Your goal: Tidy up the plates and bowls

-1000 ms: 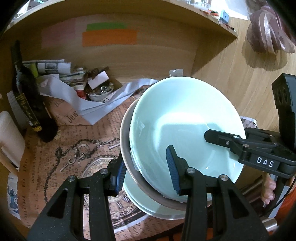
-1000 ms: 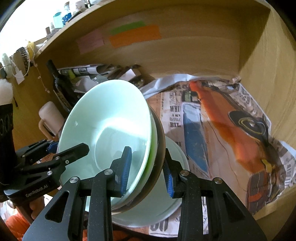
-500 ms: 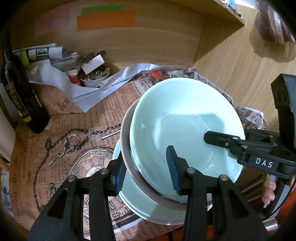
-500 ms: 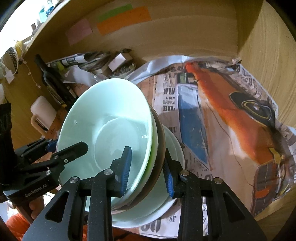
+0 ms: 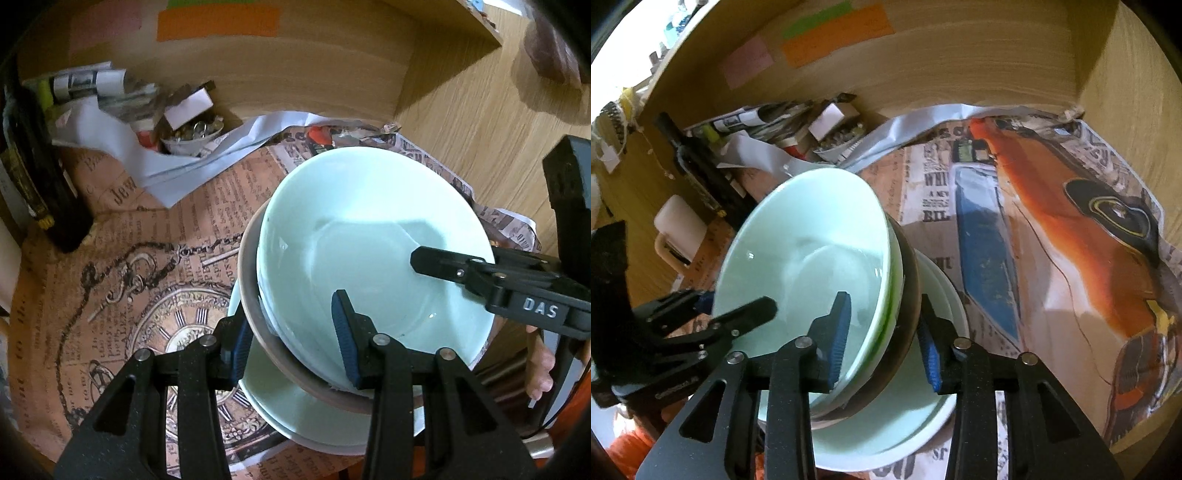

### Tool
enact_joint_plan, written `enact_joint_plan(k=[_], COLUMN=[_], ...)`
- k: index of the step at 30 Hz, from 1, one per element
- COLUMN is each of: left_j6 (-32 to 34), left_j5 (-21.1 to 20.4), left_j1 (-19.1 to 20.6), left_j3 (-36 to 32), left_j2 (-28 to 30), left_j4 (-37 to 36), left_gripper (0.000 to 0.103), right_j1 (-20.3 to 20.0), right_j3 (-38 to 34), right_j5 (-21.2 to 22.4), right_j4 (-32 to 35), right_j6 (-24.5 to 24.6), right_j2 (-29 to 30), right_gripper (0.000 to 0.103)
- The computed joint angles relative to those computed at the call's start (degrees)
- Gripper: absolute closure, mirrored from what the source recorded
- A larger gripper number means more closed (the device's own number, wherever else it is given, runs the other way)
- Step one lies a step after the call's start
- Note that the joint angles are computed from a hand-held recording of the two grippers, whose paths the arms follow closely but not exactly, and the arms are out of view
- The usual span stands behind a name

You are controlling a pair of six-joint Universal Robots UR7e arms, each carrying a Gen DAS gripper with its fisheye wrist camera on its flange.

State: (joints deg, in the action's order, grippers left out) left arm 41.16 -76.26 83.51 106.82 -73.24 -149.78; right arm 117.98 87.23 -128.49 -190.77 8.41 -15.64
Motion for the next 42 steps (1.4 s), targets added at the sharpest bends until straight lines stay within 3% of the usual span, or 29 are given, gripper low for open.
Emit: enact_joint_plan(k=[4, 10, 15, 19, 21, 23, 30, 33, 42], left_j6=[-0.51, 0.09, 1.73, 2.52, 2.06, 1.98, 1.7, 2.05, 3.26], left_j5=[-1.67, -1.62, -4.42, -7.81, -9.86, -11.36, -14.42, -15.47, -16.41], left_j1=[0.55, -0.04, -1.39, -2.54, -3.03, -3.45, -3.61, -3.33, -3.08], left_j3=[-0.74, 2.19, 6.54, 10.08, 12.55, 14.32, 17.04, 18.41, 21.07], left_j2=[0.09, -2.01, -6.01, -9.46, -11.15, -12.42, -15.32, -16.2, -17.2], left_j4=[1.1, -6.2, -14.37, -19.78, -25.03, -28.82, -33.43, -35.36, -39.18], left_gripper=[0.061, 0.057, 0.04, 0.026, 0.011, 0.007, 0.002, 0.002, 0.001], right_j1=[0.29, 1.79, 4.29, 6.61, 7.84, 8.75, 11.2, 11.69, 12.47], right_j3=[-0.49, 0.01, 0.11, -0.1, -0.59, -1.37, -2.99, -3.09, -3.51], right_j5=[-0.99, -5.11, -7.48, -7.79, -8.21, -8.32, -7.13, -6.24, -6.34], right_j4=[-0.94, -6.26, -13.49, -21.3, -25.72, -28.38, -38.23, -41.49, -45.83], right_j6=[-1.61, -5.36, -10.87, -15.89, -19.39, -22.06, -30.19, -32.01, -34.66], right_j2=[0.64, 1.18, 1.39, 1.89, 2.62, 3.39, 6.02, 6.75, 8.01], right_gripper=[0.065, 0.05, 0.047, 0.031, 0.029, 0.025, 0.014, 0.005, 0.0])
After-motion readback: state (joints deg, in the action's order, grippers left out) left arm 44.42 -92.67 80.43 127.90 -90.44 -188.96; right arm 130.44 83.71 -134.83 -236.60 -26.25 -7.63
